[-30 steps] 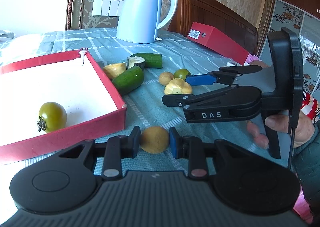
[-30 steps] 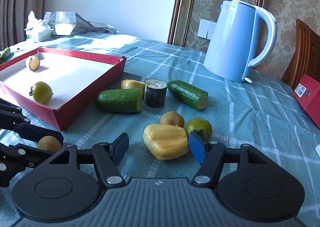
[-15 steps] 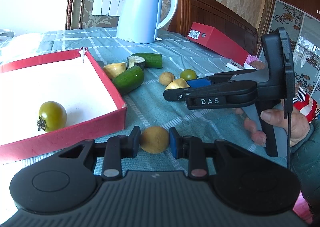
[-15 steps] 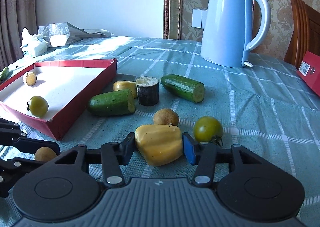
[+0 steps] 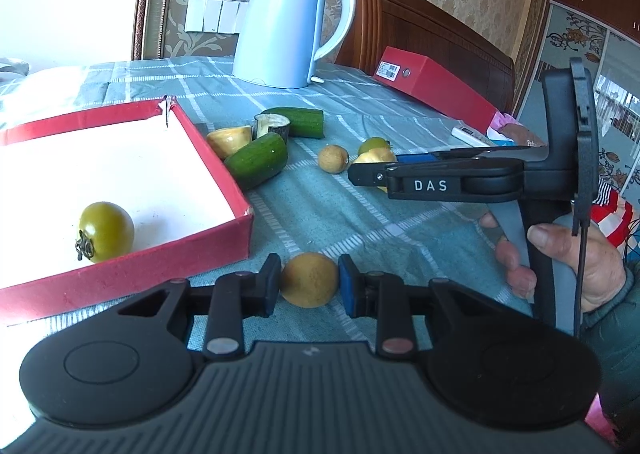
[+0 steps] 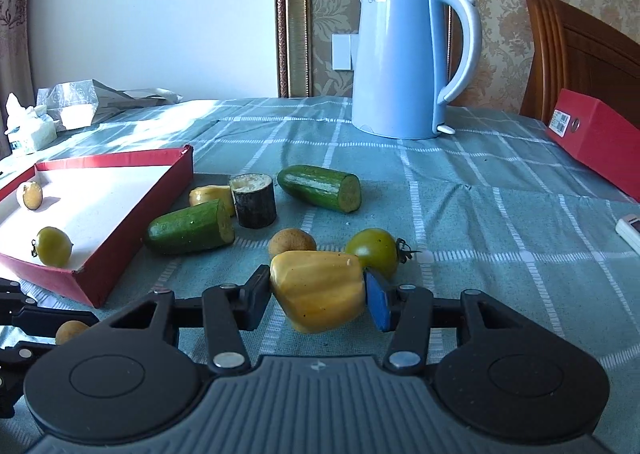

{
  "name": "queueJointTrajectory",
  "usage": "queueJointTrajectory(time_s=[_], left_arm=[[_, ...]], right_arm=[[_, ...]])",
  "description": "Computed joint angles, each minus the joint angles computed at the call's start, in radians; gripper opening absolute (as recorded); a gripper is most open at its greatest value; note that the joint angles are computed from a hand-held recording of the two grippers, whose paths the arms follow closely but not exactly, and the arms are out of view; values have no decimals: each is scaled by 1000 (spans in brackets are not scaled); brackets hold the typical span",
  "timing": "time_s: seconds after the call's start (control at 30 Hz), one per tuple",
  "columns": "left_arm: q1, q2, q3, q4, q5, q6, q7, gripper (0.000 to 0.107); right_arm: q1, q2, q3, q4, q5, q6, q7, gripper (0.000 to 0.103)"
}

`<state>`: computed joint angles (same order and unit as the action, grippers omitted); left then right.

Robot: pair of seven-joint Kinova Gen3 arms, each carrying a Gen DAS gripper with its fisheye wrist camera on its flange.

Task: Organize fruits
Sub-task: 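Carry the potato into the tray and open the left tool while the right tool holds the pepper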

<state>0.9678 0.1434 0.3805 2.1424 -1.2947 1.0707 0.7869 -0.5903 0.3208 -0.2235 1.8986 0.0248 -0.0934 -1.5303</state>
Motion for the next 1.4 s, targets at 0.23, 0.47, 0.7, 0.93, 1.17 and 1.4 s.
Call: queueJointTrajectory(time_s=[0.23,0.47,0.7,0.93,1.17,1.4], left_arm=[[33,9,13,-15,6,57,-24,27],[50,-22,27,-14,35,133,-26,27],[47,-71,55,-20,74,202,-73,27],[-8,-164,88,-15,110,345,-148,27],[-200,-231,16,42,188,254,-254,27],[-344,-252,-4,95,256,136,-264,27]], right_arm=[[-115,-9,118,16,-53,-22,36,50],[-161,-15,154,22,-90,-20,77,50],[-185,-18,173,27,-114,-26,106,50],[-217,-21,206,37,-161,-42,149,50],[-215,-20,202,36,-183,-44,170,50],[-211,-17,198,27,-185,-28,175,50]])
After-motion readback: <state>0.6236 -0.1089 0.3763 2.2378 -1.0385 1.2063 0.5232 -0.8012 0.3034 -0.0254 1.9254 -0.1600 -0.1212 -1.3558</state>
